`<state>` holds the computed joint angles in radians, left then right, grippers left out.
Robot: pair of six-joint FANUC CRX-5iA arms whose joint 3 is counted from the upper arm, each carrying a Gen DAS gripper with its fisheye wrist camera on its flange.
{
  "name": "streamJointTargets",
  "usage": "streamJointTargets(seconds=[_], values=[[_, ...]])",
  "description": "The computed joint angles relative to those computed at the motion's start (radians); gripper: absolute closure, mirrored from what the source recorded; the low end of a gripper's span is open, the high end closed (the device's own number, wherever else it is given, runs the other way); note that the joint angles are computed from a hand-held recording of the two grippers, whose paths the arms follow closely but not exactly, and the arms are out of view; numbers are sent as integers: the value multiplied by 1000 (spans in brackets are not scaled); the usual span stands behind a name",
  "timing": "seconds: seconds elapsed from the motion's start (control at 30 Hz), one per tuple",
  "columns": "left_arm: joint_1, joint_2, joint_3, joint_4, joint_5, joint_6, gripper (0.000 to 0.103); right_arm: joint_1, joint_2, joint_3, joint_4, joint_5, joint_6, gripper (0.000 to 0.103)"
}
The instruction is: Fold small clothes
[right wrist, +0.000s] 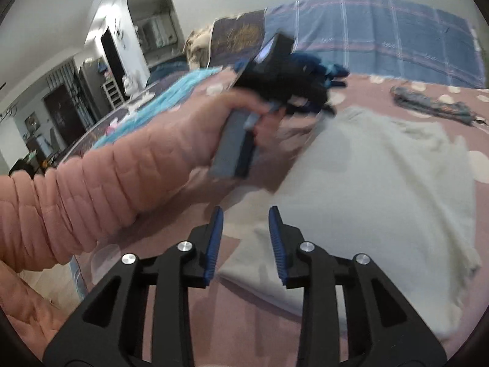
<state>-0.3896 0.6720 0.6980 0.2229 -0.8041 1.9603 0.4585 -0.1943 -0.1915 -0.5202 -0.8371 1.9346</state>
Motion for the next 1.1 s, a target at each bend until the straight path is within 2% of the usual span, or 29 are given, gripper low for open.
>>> streamJointTargets(seconds=[0.07,0.13,0.17,0.23,0.33,0.4,0.47,0.6,0.63,0.7,0.73,0.77,0.87,1.0,1.03,1.07,1.1], values=[[0,27,56,-49,-32,19,102,-9,47,13,5,-41,-40,73],[-12,77,160,-156,-124,74,103,-43,44,13,-54,-53,12,73],[-13,83,172,-182,-139,82,103,-46,44,16,-58,-63,13,73],[1,59,115,-138,-88,74,103,-53,42,14,-70,-63,21,74],[0,0,54,-163,-48,102,103,-34,27,-7,-47,-31,13,74],[0,-63,-37,-119,14,50,100,-33,23,-13,-47,-24,15,74],[-8,-138,-156,-35,83,-64,92,-40,24,-12,-60,-28,24,74],[-26,-187,-295,152,105,-285,92,-42,15,-20,-69,-25,27,73],[-34,-171,-278,138,75,-281,92,-44,13,-21,-70,-26,28,73],[-53,-119,-181,-2,-21,-197,93,-41,11,-23,-67,-24,26,73],[-54,-108,-174,-23,-17,-187,93,-39,10,-23,-64,-22,23,73],[-47,-114,-198,2,16,-188,97,-37,11,-24,-62,-19,23,73],[-38,-118,-177,-64,8,-78,99,-23,-2,-38,-43,-3,8,73],[-72,-126,-116,-239,-42,48,99,-5,-17,-53,-18,14,-13,73],[-84,-149,-133,-271,-25,62,92,-6,-18,-54,-20,13,-13,73],[-84,-166,-162,-250,10,47,86,-7,-21,-55,-22,12,-13,73],[-77,-190,-218,-176,67,-8,84,-9,-27,-59,-26,16,-15,73]])
